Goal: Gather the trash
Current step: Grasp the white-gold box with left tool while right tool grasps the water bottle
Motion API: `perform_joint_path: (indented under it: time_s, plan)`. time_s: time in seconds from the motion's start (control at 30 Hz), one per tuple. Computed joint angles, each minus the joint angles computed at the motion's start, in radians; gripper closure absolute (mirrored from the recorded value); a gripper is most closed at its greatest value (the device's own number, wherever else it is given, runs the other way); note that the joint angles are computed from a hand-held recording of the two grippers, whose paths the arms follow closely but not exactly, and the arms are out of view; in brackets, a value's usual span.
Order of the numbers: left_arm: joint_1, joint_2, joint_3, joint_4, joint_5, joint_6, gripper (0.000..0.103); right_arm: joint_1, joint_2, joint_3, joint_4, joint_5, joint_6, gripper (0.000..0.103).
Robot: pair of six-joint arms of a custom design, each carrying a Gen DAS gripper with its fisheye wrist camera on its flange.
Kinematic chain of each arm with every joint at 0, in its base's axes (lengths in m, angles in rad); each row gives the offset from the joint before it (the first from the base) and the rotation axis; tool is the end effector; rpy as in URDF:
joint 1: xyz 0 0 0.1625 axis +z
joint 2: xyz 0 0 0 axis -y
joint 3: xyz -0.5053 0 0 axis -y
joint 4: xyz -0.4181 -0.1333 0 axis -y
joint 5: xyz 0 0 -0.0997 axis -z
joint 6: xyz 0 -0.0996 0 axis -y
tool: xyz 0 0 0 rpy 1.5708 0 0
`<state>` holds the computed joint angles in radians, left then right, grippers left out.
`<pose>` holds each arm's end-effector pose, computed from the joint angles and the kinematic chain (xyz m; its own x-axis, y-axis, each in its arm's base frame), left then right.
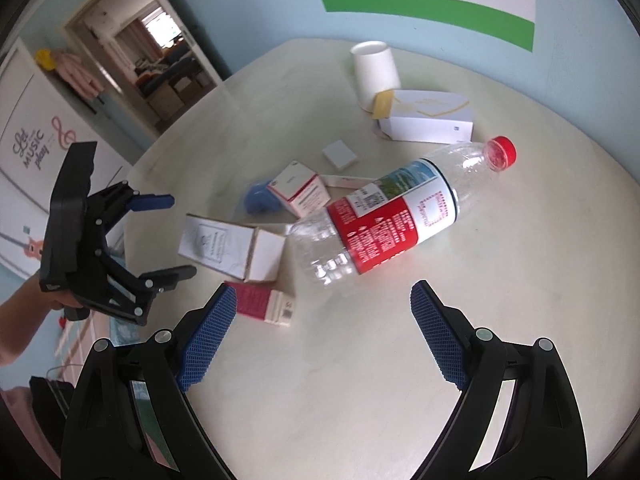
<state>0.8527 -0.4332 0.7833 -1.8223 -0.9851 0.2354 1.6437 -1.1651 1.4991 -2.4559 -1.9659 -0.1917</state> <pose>-0.4782 -0.8336 0.1388 -0.4227 0.7478 -0.5120 0.7747 0.5913 0.2240 0.1477 -0.7186 0.4636 -0.9062 -0.0306 0.4217 -0.2391 0.8596 -0.4516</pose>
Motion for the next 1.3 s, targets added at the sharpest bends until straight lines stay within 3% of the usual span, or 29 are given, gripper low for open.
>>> perform_joint_path:
  time_s: [0.27, 0.5, 0.63, 0.73, 0.93, 1.3]
  plan:
    - [0.025, 0.077, -0.139, 0.101, -0.052, -0.006, 0.007, -0.034, 0.055, -0.098, 0.111, 0.017, 0.124, 0.015]
    - [0.032, 0.116, -0.191, 0.128, -0.071, 0.035, 0.009, -0.048, 0.097, -0.175, 0.166, -0.003, 0.253, 0.015]
    - [0.038, 0.138, -0.235, 0.152, -0.093, 0.03, 0.014, -0.047, 0.129, -0.224, 0.2, -0.014, 0.267, 0.015]
    - [0.043, 0.161, -0.278, 0.19, -0.101, 0.02, 0.029, -0.041, 0.156, -0.258, 0.222, -0.045, 0.263, 0.015]
    - [0.051, 0.189, -0.338, 0.232, -0.103, 0.004, 0.045, -0.054, 0.167, -0.28, 0.23, -0.009, 0.297, 0.014]
    - [0.053, 0.175, -0.324, 0.218, -0.07, -0.024, 0.049, -0.066, 0.174, -0.304, 0.286, 0.023, 0.354, 0.017]
